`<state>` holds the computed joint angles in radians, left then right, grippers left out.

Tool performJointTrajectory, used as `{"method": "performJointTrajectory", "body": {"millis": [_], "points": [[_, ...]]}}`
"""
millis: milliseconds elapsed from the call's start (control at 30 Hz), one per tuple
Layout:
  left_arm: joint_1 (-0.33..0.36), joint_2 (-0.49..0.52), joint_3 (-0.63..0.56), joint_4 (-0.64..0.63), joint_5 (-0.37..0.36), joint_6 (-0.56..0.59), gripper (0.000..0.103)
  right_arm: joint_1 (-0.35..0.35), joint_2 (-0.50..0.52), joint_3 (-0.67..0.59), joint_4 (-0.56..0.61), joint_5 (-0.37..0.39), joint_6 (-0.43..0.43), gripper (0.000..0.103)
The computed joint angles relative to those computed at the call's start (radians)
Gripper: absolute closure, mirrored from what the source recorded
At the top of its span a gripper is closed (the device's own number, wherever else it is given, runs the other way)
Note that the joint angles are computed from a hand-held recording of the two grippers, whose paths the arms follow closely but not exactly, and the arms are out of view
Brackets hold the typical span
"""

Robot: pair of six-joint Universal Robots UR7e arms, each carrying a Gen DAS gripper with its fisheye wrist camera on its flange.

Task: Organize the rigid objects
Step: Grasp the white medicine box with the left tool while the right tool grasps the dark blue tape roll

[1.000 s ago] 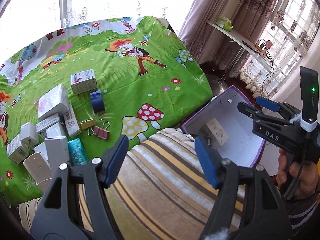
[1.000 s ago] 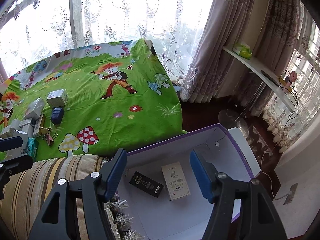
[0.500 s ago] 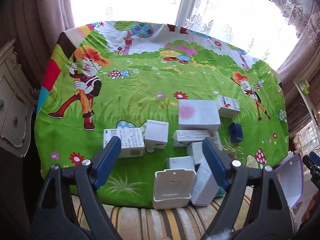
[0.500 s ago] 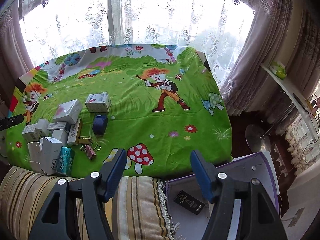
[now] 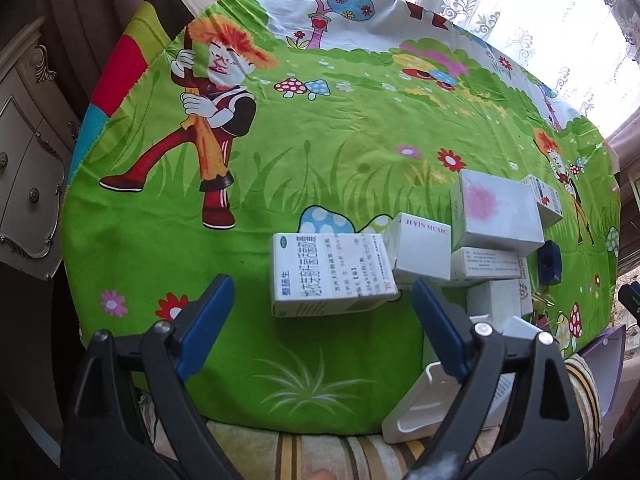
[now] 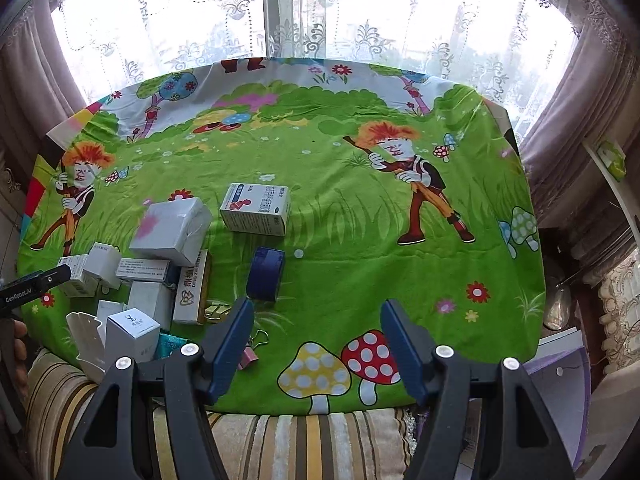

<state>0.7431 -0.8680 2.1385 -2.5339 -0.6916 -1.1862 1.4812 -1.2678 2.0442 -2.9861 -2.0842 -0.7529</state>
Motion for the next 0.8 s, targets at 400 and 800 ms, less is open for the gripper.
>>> {"method": "performJointTrajectory", "body": {"millis": [400, 800], "points": [[0.040, 0.048, -0.044, 0.061, 0.018, 0.019, 0.027, -0.010, 0.181, -0.078, -0.041, -0.048, -0.013, 0.036], [-0.015, 0.027, -0.015, 0.143, 0.138, -0.122, 0.030, -0.014, 0.274, -0.124, -0.068, -0.061, -0.038, 0.036]]}}
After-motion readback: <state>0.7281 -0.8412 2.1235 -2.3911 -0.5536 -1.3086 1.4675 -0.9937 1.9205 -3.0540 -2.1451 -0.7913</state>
